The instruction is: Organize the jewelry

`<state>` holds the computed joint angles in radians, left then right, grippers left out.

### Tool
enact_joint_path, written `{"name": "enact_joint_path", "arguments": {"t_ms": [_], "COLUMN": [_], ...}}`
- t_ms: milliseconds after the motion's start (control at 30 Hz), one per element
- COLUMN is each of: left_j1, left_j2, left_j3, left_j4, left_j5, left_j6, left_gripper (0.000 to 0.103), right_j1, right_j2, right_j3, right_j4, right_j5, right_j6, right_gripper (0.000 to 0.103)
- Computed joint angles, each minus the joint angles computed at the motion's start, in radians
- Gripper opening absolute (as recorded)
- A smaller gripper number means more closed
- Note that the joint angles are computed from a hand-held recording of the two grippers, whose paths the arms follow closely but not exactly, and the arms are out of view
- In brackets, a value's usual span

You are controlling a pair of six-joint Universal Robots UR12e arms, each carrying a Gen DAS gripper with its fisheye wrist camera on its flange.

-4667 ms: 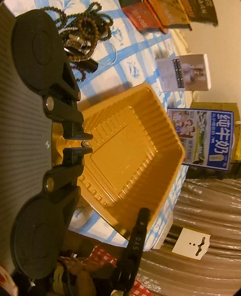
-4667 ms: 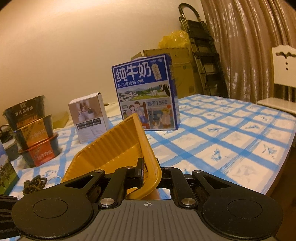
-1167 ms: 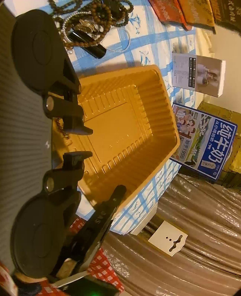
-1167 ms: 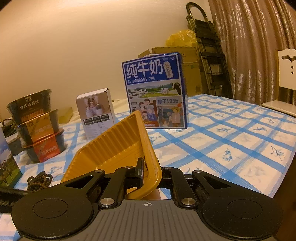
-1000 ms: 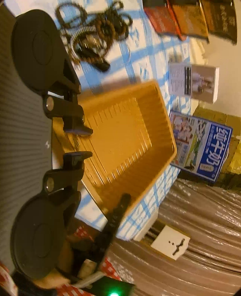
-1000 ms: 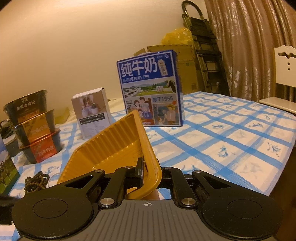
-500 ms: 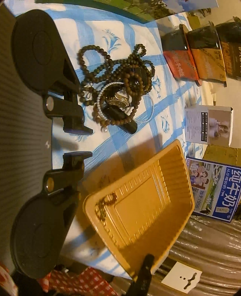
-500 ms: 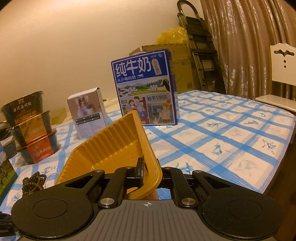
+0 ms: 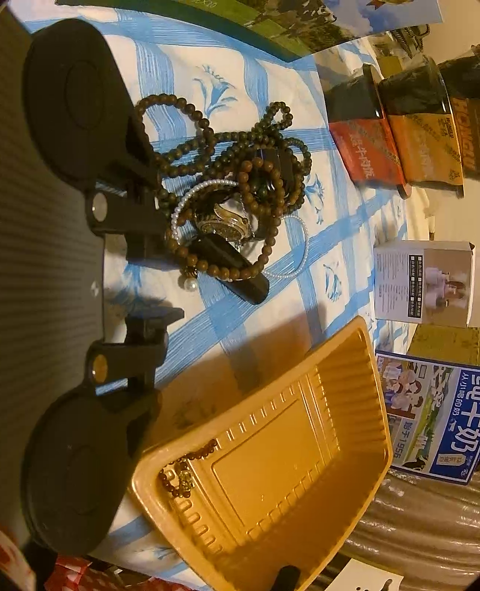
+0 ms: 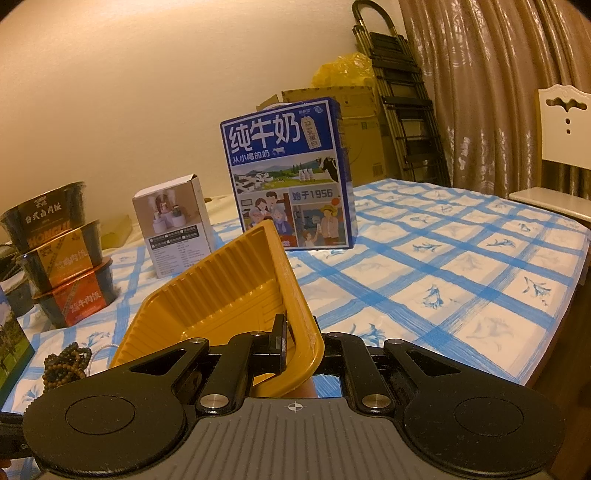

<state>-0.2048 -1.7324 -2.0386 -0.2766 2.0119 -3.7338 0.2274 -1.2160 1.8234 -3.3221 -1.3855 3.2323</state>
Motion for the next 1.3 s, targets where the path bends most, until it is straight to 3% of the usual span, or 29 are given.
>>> {"name": "enact_joint_path", "arguments": {"t_ms": [67,433,600,667,767,933,1067,1200,1300], "left_j1": [-0.001,-0.009,-0.014,-0.001,0.001,-0.018,0.001,0.003,0.009], "left_j2": [-0.007,-0.026,-0.009,0.008,0.016,-0.005,-0.018,-0.025,-0.027], "left_j3": [0.006,0.032,0.012,-0.005,-0.006,0.012,0.022,0.022,0.018], "left_j4": [0.004,-0.031,-0.065,-0.068,-0.049,0.014,0.000,-0.004,0.014], "left_j5": [0.002,0.052,0.122,0.105,0.061,0.013,-0.026,0.030,0.022], "left_j6": [0.000,-0.021,-0.021,-0.044,-0.011,0.037,0.034,0.016,0.030], "left_gripper": [0.029,0.028,0.027,0.026,0.021,0.022,0.021,0.021,0.021], "right_j1": [0.000,-0.001,-0.002,-0.003,-0.003,-0.002,-0.002,-0.002,-0.003], "right_j2": [0.000,0.000,0.001,0.003,0.003,0.003,0.002,0.002,0.002], "right_j3": [0.000,0.000,0.001,0.000,-0.002,-0.003,-0.003,-0.003,-0.002], "right_j4": [0.000,0.001,0.005,0.003,0.006,0.005,0.008,0.009,0.009], "right_j5": [-0.001,0.001,0.002,0.003,0.004,0.003,0.003,0.003,0.003], "right_j6": [0.001,0.003,0.008,0.012,0.016,0.011,0.013,0.015,0.016], "right_gripper": [0.010,0.010,0.010,0.010,0.010,0.010,0.010,0.010,0.010]}}
